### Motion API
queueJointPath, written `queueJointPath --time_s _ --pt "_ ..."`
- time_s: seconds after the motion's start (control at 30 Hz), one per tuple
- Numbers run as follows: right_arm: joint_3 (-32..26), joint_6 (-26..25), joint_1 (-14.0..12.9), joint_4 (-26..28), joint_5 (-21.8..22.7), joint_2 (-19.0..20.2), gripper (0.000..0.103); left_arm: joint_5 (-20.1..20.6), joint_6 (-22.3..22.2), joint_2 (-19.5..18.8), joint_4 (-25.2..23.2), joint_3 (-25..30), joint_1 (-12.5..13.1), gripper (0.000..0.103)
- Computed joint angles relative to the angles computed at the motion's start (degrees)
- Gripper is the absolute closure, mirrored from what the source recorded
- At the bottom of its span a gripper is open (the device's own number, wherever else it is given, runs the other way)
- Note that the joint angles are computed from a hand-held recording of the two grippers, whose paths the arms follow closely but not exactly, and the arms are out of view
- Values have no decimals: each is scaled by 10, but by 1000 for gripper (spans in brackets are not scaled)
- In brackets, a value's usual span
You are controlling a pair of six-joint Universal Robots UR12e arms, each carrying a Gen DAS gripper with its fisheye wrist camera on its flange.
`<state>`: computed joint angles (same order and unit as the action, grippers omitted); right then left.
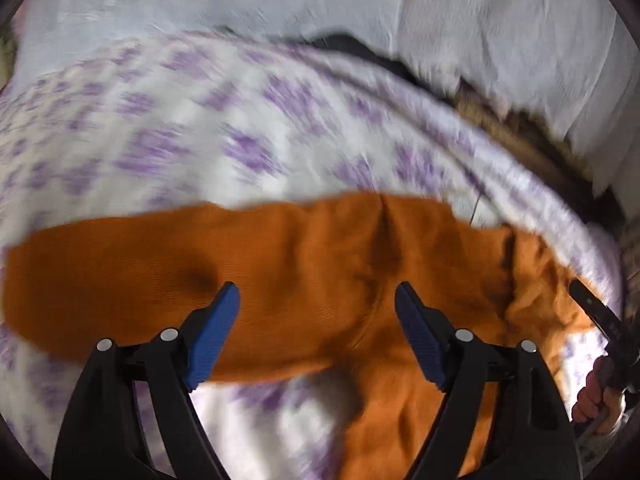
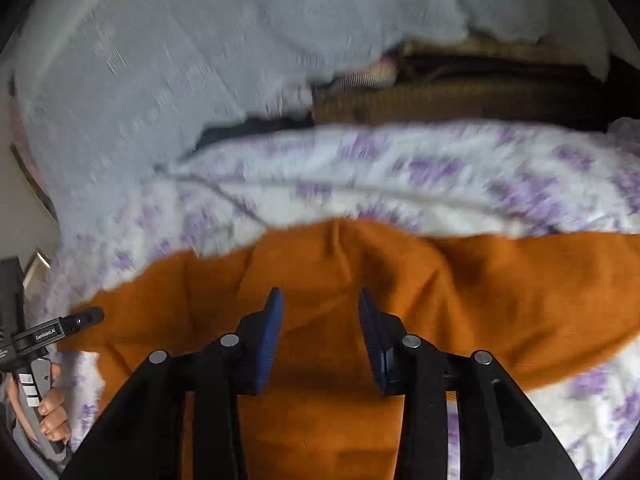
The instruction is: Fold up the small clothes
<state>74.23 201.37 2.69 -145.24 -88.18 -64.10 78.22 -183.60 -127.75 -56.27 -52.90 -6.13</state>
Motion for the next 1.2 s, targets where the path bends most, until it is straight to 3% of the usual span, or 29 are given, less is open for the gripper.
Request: queueJointPath --time_s 0.07,0.13,0.2,0.3,0.43,0.5,0.57,0.67,0.87,0.9,0.93,0.97,1.0,1.03,1.13,1.2 --pt "-25 22 0 46 5 27 62 52 7 -27 -38 32 -14 15" --pt "-17 15 6 26 -13 23 62 81 33 -21 5 8 -22 12" --pt "11 34 3 -8 9 5 61 87 53 -2 19 -19 -25 12" --pt "80 16 -3 -65 44 -45 51 -7 78 57 47 -101 -7 12" --pt "186 20 -5 -104 63 -125 48 -129 109 115 -7 -180 17 12" --pt "229 43 -12 -113 83 -156 48 -146 109 133 -25 -208 23 12" --pt "257 55 -15 -110 106 -175 48 -150 115 154 -10 -242 27 12" --pt "297 80 -20 -118 168 -193 48 -212 134 173 -35 -267 34 12" --pt "291 71 -6 -114 201 -182 51 -214 145 201 -7 -314 28 14" --pt "287 60 -1 -108 189 -180 53 -208 140 203 3 -318 25 17" --pt "284 52 4 -105 179 -178 64 -190 128 204 19 -322 20 24" --pt "283 54 5 -104 177 -177 87 -178 121 205 28 -324 17 30" --pt "286 66 3 -112 189 -177 90 -171 114 207 37 -328 17 35" --pt "292 80 0 -130 197 -179 92 -170 106 211 47 -333 18 47" --pt "309 102 -3 -172 203 -191 93 -219 104 225 44 -349 36 86" --pt "321 108 -2 -204 202 -201 94 -237 103 233 52 -361 44 96"
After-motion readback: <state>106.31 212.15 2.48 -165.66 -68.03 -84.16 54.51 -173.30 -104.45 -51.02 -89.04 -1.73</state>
